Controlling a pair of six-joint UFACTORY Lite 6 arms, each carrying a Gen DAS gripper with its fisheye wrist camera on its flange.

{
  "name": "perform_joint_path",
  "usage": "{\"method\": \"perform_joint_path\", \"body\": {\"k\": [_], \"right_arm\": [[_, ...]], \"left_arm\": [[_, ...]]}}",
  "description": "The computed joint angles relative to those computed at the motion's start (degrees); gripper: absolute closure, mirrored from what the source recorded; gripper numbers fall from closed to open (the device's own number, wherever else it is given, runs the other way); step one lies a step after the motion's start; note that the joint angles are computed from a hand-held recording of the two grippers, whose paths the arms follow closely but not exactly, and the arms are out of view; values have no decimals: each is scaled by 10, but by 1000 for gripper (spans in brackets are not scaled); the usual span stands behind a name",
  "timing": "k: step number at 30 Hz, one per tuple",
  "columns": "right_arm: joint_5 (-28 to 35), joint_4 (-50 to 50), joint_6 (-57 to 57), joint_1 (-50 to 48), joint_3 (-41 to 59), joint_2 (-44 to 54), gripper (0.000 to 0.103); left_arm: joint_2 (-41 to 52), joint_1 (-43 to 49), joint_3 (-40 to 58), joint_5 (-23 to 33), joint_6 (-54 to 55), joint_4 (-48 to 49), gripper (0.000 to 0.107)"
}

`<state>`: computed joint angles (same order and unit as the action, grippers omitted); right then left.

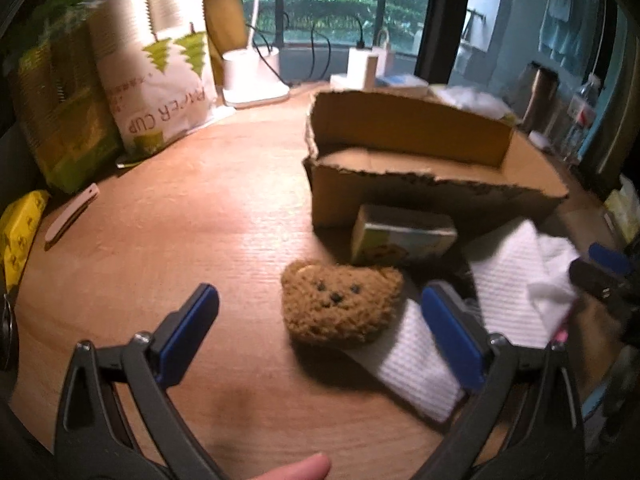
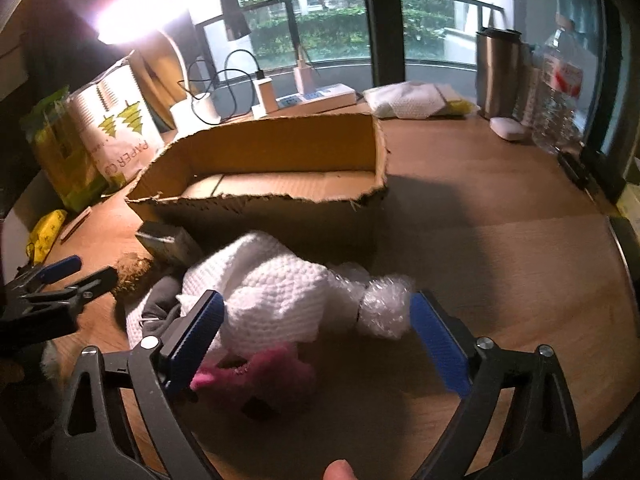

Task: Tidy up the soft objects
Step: 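Grasp the brown sponge with the left tool while the right tool grasps the white cloth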

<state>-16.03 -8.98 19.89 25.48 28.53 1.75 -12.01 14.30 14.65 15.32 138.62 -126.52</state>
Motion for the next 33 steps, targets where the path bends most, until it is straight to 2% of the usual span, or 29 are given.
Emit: {"method": "perform_joint_path", "body": {"k": [3, 4, 5, 6, 7, 10, 11, 13, 14, 15, 17, 25, 33], "right_arm": [[0, -61, 43, 0, 27, 25, 13], [1, -87, 61, 0, 40, 41, 16], [5, -112, 78, 0, 55, 59, 26], [8, -138, 98, -4, 66, 72, 35], [10, -156, 112, -5, 77, 88, 39], [2, -214, 153, -9, 89, 107, 53], [0, -216, 153, -8, 90, 110, 61], [0, -199, 130, -5, 88, 107, 74], [0, -189, 118, -3, 88, 107, 85], [1, -172, 98, 1, 84, 102, 89], [4, -123, 45, 10, 75, 86, 90], [25, -47, -32, 19, 42, -13, 92], [46, -93, 15, 26, 40, -87, 92]], "left_arm": [[70, -21, 37, -3, 45, -55, 7], [87, -29, 47, -7, 64, -78, 15], [108, -34, 59, -10, 62, -76, 25], [122, -35, 68, -12, 45, -57, 29], [139, -36, 78, -12, 31, -42, 35], [149, -46, 81, -10, 54, -61, 42], [146, -51, 80, -12, 52, -59, 43], [144, -51, 78, -10, 34, -38, 46], [140, -50, 76, -8, 17, -19, 47], [136, -48, 75, -7, 7, -7, 47], [126, -46, 69, -4, -6, 9, 48], [30, -3, 29, 22, -155, 182, 49], [-96, 39, 7, 64, -356, 400, 49]]}}
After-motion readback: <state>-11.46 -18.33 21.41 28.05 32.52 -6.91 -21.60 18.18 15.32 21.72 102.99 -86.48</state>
